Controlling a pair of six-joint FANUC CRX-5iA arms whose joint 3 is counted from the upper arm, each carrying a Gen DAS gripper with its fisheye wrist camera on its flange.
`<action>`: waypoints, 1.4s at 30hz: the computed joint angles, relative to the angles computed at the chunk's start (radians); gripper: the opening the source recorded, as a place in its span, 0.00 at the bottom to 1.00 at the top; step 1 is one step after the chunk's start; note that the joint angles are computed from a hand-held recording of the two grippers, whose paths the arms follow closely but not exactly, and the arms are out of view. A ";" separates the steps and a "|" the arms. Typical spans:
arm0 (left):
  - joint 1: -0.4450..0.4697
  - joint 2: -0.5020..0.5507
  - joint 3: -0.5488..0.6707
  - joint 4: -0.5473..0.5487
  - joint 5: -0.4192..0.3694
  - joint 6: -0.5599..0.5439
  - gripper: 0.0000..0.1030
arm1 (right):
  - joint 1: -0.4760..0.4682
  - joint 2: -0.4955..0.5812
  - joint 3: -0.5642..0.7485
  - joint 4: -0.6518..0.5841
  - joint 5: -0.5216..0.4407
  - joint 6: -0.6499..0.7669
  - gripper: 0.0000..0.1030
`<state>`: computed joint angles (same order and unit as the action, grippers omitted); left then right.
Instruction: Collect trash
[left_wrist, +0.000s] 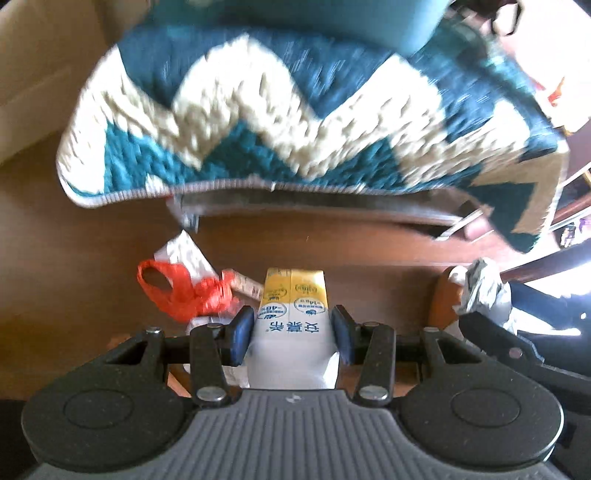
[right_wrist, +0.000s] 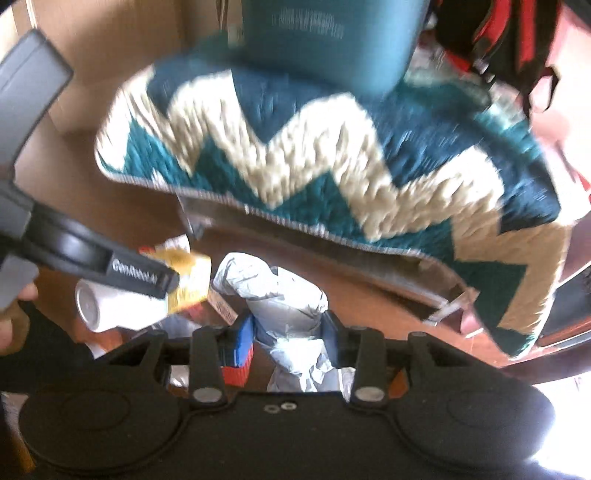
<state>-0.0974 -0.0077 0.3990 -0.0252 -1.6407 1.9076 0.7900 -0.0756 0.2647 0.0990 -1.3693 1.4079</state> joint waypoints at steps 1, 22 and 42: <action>-0.012 -0.004 0.024 -0.017 -0.006 -0.004 0.44 | 0.002 -0.016 0.000 0.005 0.009 -0.007 0.36; -0.123 0.146 0.693 -0.162 -0.028 -0.087 0.14 | -0.029 0.007 0.359 0.106 0.184 -0.034 0.36; 0.083 0.092 0.044 0.064 0.007 -0.135 0.42 | -0.202 0.073 0.201 -0.129 0.153 -0.034 0.37</action>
<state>-0.0142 0.0841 0.4435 0.0386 -1.6336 1.7730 0.5883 -0.0027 0.4657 -0.0300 -1.2165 1.3736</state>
